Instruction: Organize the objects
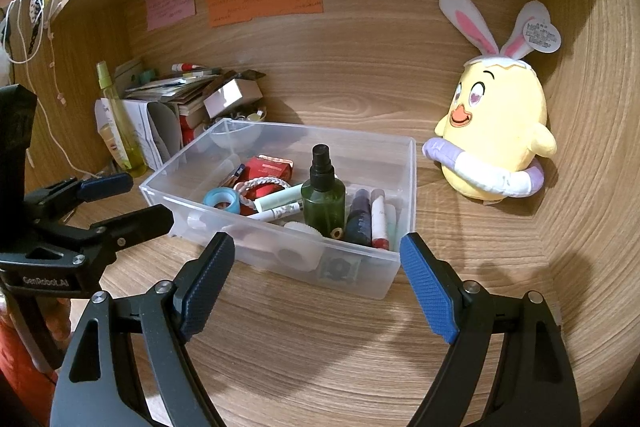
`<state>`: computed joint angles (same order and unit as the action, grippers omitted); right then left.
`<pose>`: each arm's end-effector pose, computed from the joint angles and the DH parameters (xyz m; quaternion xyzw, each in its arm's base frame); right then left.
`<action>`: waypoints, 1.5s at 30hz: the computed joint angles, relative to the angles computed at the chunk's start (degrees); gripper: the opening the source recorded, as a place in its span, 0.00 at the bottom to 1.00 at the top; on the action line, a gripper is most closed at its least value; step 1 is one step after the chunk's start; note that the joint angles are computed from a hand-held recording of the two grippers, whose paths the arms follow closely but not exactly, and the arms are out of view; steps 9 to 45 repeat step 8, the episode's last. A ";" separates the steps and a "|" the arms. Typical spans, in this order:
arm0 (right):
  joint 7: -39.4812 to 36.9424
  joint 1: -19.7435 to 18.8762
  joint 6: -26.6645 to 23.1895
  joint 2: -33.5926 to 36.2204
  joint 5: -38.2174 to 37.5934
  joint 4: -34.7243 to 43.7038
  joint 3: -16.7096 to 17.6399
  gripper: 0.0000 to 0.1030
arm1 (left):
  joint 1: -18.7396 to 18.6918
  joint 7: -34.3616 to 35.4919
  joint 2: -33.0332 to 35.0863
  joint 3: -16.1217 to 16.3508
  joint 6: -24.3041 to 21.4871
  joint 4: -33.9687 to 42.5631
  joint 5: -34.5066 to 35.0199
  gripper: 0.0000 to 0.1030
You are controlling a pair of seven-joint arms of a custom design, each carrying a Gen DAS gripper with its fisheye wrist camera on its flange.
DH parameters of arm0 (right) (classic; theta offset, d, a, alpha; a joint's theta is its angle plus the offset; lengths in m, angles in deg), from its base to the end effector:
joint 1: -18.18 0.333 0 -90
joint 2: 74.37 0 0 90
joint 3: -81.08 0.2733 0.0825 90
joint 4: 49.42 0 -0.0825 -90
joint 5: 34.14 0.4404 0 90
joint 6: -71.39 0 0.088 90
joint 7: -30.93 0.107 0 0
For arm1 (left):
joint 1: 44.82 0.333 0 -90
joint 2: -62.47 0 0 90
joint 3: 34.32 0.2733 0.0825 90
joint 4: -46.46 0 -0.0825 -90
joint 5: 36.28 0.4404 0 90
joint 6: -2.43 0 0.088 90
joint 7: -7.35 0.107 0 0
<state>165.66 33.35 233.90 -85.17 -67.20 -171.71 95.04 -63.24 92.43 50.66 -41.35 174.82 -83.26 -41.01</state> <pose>0.5131 0.3252 0.5209 -0.6934 0.5561 -0.2686 0.3712 0.5351 -0.2507 0.4926 -0.5305 0.7138 -0.4024 0.2170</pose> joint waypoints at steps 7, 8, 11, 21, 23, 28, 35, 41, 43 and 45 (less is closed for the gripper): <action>-0.90 0.21 0.06 0.33 0.94 0.00 -0.39 0.80 | -0.01 -0.64 -0.05 0.01 1.24 -0.37 1.24 0.96; -0.98 0.19 0.04 0.39 0.95 0.03 -0.42 0.80 | 0.09 -0.76 -0.07 -0.04 1.19 -0.36 1.39 0.96; -0.98 0.19 0.04 0.39 0.95 0.03 -0.42 0.80 | 0.09 -0.76 -0.07 -0.04 1.19 -0.36 1.39 0.96; -0.98 0.19 0.04 0.39 0.95 0.03 -0.42 0.80 | 0.09 -0.76 -0.07 -0.04 1.19 -0.36 1.39 0.96; -0.98 0.19 0.04 0.39 0.95 0.03 -0.42 0.80 | 0.09 -0.76 -0.07 -0.04 1.19 -0.36 1.39 0.96; -0.98 0.19 0.04 0.39 0.95 0.03 -0.42 0.80 | 0.09 -0.76 -0.07 -0.04 1.19 -0.36 1.39 0.96; -0.98 0.19 0.04 0.39 0.95 0.03 -0.42 0.80 | 0.09 -0.76 -0.07 -0.04 1.19 -0.36 1.39 0.96; -0.98 0.19 0.04 0.39 0.95 0.03 -0.42 0.80 | 0.09 -0.76 -0.07 -0.04 1.19 -0.36 1.39 0.96; -0.98 0.19 0.04 0.39 0.95 0.03 -0.42 0.80 | 0.09 -0.76 -0.07 -0.04 1.19 -0.36 1.39 0.96; -0.98 0.19 0.04 0.39 0.95 0.03 -0.42 0.80 | 0.09 -0.76 -0.07 -0.04 1.19 -0.36 1.39 0.96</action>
